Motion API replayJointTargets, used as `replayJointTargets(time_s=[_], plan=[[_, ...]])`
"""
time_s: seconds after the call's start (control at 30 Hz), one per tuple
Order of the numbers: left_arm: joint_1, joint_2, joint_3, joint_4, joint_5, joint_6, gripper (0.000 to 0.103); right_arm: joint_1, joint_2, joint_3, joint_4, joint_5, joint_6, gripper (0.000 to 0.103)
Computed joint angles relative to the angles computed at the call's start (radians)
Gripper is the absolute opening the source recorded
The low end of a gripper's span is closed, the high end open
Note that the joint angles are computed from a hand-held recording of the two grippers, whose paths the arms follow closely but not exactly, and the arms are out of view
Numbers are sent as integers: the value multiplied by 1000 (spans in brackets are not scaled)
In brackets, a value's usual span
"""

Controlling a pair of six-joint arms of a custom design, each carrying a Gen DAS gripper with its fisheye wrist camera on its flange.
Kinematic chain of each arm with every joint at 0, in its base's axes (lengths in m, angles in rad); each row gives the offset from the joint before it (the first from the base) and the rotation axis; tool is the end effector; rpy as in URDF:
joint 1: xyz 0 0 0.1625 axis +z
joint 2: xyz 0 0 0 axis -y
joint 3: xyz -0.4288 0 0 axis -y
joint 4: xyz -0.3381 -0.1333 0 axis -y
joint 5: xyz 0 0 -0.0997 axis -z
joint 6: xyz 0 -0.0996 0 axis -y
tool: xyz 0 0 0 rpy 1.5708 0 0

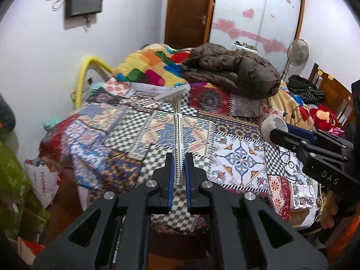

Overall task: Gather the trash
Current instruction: 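Carry the razor and tape roll with both grippers over the white bin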

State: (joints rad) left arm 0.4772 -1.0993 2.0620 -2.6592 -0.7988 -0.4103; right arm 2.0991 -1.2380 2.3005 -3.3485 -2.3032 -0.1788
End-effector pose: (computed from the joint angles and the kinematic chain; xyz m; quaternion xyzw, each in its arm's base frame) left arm -0.3473 -0.4078 0.2087 0.2875 0.8791 -0.2992 0.2347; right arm 0.2736 -0.3364 0.2819 0.1852 -0.8639 0.3802 0.2735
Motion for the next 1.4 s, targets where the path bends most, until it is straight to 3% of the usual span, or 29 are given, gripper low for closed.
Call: replayJointTargets(time_s=[0.23,0.5,0.67,0.87,1.03,1.4], plan=[[-44,-209,131,159,68,-168,7,92,76,-13,43,23,63,33],[-77,-446,215,452,134,-384,7,140,206,-58,89,92,102,33],[-65,-565,246,608,148,-482,7,160,289,-90,122,127,123,33],[1,-652,285,727,125,-541,7,163,385,-134,174,164,130,33],[81,-670,326,703,95,-525,7,151,462,-176,236,192,150,33],[350,-583,395,444,-35,-348,7,80,644,-301,403,258,179,33]])
